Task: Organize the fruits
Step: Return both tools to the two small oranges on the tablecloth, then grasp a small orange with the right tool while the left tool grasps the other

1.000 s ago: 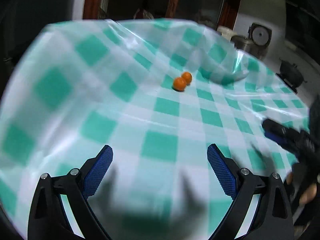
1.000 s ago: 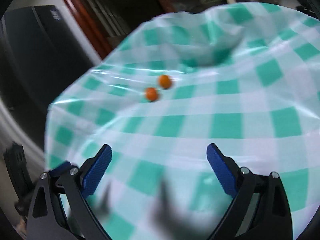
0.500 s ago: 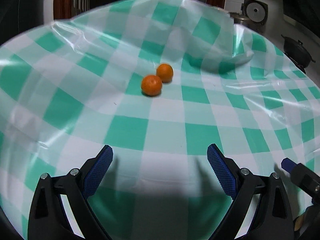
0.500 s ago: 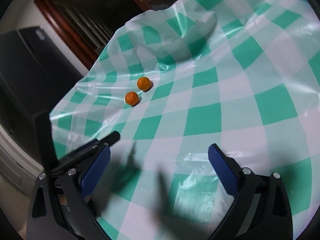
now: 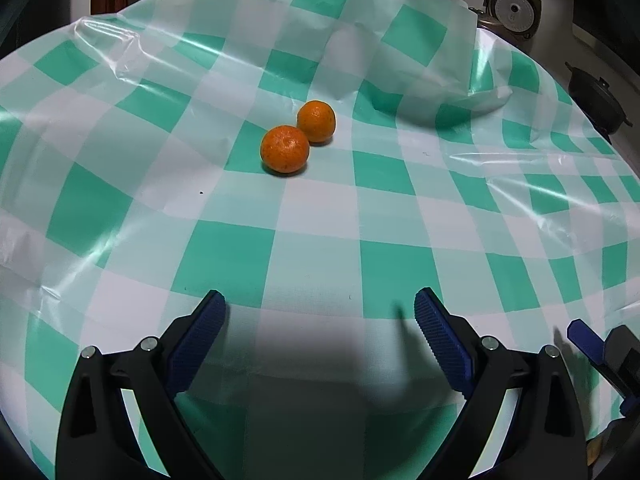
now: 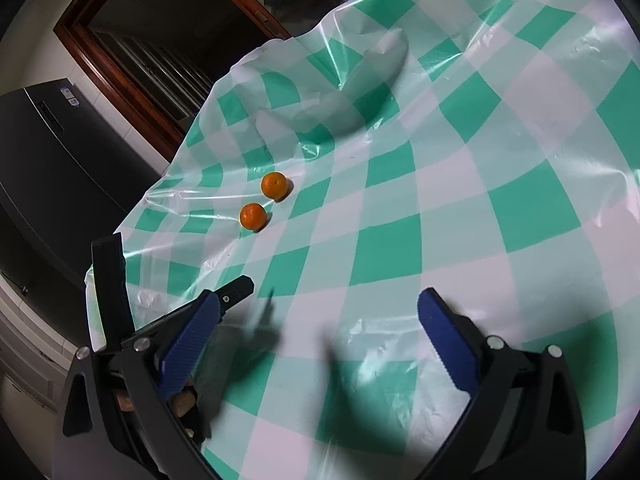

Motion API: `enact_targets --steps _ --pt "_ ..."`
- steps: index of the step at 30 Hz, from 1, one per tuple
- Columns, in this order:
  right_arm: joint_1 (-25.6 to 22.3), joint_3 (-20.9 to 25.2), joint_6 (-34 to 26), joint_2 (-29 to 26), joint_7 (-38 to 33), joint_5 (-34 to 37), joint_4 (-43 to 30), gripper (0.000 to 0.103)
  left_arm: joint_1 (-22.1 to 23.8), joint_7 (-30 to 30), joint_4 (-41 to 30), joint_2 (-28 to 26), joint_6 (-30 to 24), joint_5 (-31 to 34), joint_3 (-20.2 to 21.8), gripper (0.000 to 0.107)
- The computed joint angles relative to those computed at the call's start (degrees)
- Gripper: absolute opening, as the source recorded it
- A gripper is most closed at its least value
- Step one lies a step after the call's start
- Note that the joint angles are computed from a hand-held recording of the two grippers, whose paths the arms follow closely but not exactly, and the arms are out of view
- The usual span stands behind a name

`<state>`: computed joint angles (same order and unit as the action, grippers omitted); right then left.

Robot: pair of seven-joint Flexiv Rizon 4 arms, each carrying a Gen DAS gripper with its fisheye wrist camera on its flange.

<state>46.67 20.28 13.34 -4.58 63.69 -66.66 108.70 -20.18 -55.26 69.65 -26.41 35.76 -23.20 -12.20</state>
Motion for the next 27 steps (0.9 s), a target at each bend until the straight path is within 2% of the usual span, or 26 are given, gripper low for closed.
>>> enact_targets --steps 4,7,12,16,19,20,23,27 --pt "-1.0 -0.4 1.1 0.5 -2.0 2.0 -0.1 0.100 0.6 -0.9 -1.8 -1.3 -2.9 -1.4 -0.4 0.092" --pt "-3.7 -2.0 2.6 0.9 -8.8 3.9 -0.7 0.100 1.0 -2.5 0.0 -0.5 -0.3 -3.0 -0.2 0.092" --pt "-11.9 -7.0 15.5 -0.7 -18.8 4.8 -3.0 0.100 2.9 -0.3 2.6 0.3 1.6 -8.9 -2.0 0.092" --pt "-15.3 -9.9 20.5 -5.8 -29.9 9.9 -10.3 0.087 3.0 -1.8 2.5 -0.2 3.2 -10.4 -1.7 0.092" --pt "-16.0 -11.5 22.1 -10.6 -39.8 15.4 -17.2 0.076 3.0 -2.5 2.3 -0.4 3.5 -10.4 -1.8 0.092" --pt "-15.9 -12.0 22.0 -11.9 -42.5 17.3 -19.0 0.067 2.9 -2.5 2.2 -0.4 3.2 -10.2 -1.8 0.092" --pt "-15.8 -13.5 22.7 -14.5 -47.5 22.0 -22.6 0.056 3.0 -2.5 1.8 -0.7 2.8 -10.0 -1.9 0.092" --pt "-15.4 -14.0 20.0 -16.7 -54.2 28.3 -26.5 0.045 2.8 -2.7 0.9 -1.1 1.8 -9.3 -1.8 0.092"
